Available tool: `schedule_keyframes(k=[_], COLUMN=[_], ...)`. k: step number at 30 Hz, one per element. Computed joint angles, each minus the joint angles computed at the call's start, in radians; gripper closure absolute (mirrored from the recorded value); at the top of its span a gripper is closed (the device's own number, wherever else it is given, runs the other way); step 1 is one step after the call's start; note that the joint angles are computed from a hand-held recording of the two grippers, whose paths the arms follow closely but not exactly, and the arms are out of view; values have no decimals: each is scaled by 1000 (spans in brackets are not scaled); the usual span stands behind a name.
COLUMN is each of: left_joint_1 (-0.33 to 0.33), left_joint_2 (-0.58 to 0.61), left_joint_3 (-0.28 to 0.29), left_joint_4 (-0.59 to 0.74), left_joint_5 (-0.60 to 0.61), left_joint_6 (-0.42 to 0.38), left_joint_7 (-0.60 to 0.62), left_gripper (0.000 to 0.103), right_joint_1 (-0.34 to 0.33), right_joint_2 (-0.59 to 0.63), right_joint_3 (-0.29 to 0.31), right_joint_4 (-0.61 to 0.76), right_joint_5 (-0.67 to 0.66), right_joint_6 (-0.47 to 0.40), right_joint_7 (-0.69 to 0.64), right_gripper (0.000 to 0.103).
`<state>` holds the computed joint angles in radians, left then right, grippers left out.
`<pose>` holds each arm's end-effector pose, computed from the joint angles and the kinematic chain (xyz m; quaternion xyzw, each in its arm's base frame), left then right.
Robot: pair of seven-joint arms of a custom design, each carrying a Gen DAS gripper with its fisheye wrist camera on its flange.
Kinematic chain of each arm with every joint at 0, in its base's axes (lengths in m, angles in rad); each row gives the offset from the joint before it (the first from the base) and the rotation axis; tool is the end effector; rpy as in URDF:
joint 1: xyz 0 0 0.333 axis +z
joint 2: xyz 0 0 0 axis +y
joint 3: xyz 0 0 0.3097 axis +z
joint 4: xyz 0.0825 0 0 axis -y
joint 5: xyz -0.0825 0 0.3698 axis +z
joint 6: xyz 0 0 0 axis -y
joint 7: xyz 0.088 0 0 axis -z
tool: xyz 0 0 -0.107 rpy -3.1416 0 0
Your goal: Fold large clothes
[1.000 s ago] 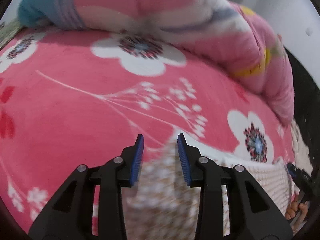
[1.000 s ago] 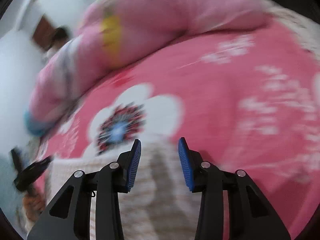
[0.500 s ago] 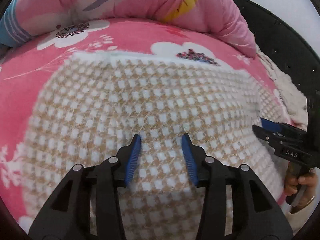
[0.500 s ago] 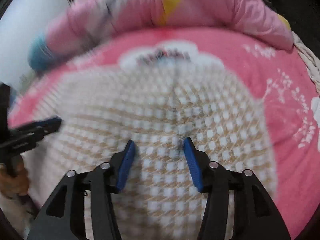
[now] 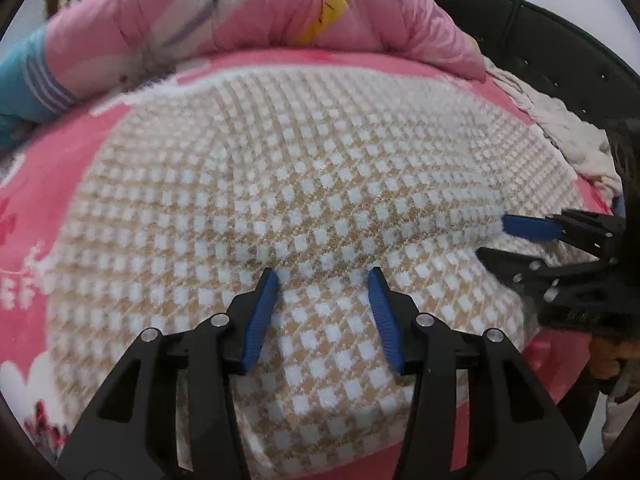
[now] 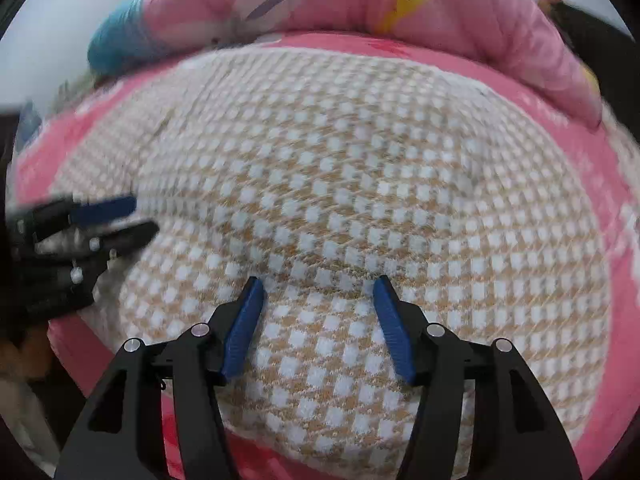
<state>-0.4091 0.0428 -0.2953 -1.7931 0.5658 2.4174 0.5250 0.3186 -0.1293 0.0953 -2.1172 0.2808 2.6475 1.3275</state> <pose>0.4658 -0.3881 0.5824 -0.6688 0.6499 -0.2966 0.2058 0.5040 0.2157 0.5445 -0.8001 0.4974 -0.1328 0.3079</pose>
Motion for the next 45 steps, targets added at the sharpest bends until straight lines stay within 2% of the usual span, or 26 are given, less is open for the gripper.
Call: schedule_keyframes(k=[2, 4, 6, 7, 9, 10, 11, 14, 15, 17, 18, 19, 20, 22, 23, 25, 26, 28, 29, 30, 33, 35, 37, 40, 42, 45], left_joint_1=[-9, -11, -13, -15, -14, -22, -30, -15, 1, 36, 29, 57, 55, 76, 102, 103, 102, 91, 92, 87, 72, 62, 51, 36, 13, -21], left_joint_2=[-58, -107, -93, -75, -45, -38, -41, -158, -210, -294, -312, -327, -332, -327, -312, -299, -304, -337, -346, -365, -377, -372, -370, -334, -305, -250], left_joint_3=[-10, -26, -44, -45, -40, -44, -46, -33, -39, -47, -22, -24, 8, -6, -53, -74, -86, -104, -117, -125, -174, -198, -220, -258, -263, -269], left_joint_4=[-36, -91, -93, -90, -104, -92, -81, -181, -224, -304, -335, -370, -422, -436, -398, -356, -342, -349, -339, -341, -290, -258, -222, -150, -111, -48], left_joint_5=[33, 85, 79, 53, 97, 134, 144, 132, 167, 182, 154, 84, 12, 47, 53, 54, 65, 79, 99, 108, 154, 178, 201, 251, 276, 312], left_joint_6=[34, 68, 8, -18, 10, -14, -33, 71, 81, 82, 81, 111, 196, 232, 183, 120, 103, 83, 61, 39, -53, -112, -173, -298, -357, -441], left_joint_7=[-22, -60, -77, -80, -151, -166, -168, -240, -301, -382, -396, -381, -365, -408, -398, -387, -407, -431, -439, -436, -427, -431, -431, -417, -405, -408], left_gripper=[58, 56, 51, 51, 50, 50, 51, 51, 51, 44, 43, 44, 45, 46, 44, 43, 42, 35, 29, 22, 15, 9, 8, 8, 8, 8], right_joint_1=[-7, 56, 89, 60, -25, -28, 0, 44, 40, -32, -58, -93, -121, -73, -61, -108, -99, -13, 17, 24, 45, 32, 11, -107, -139, -118], right_joint_2=[-71, -156, -170, -150, -125, -131, -140, -221, -270, -318, -325, -318, -300, -233, -240, -282, -299, -350, -381, -417, -497, -523, -561, -595, -609, -618], right_joint_3=[15, -14, -15, 28, 132, 137, 108, 37, 17, 41, 36, 35, 34, -31, -36, 27, 40, -6, -29, -26, -3, 10, 48, 165, 201, 190], right_joint_4=[-41, -119, -157, -173, -219, -235, -229, -242, -276, -317, -332, -341, -345, -334, -350, -350, -358, -383, -406, -432, -477, -473, -493, -504, -509, -515], right_joint_5=[-59, 26, 39, -50, -243, -307, -301, -198, -196, -162, -149, -140, -116, 66, 83, -49, -59, -7, -8, -8, 21, 38, -14, -100, -134, -185], right_joint_6=[11, 42, 34, 57, 149, 180, 161, 116, 140, 166, 172, 158, 139, 132, 154, 132, 138, 151, 160, 168, 183, 164, 172, 194, 201, 224], right_joint_7=[25, -102, -122, -44, 103, 156, 167, 138, 150, 162, 181, 221, 230, 132, 121, 236, 262, 232, 225, 224, 195, 180, 248, 357, 386, 410], right_gripper=[47, 48, 47, 47, 45, 45, 45, 45, 45, 45, 43, 42, 42, 41, 41, 39, 35, 29, 21, 16, 12, 11, 9, 7, 7, 7])
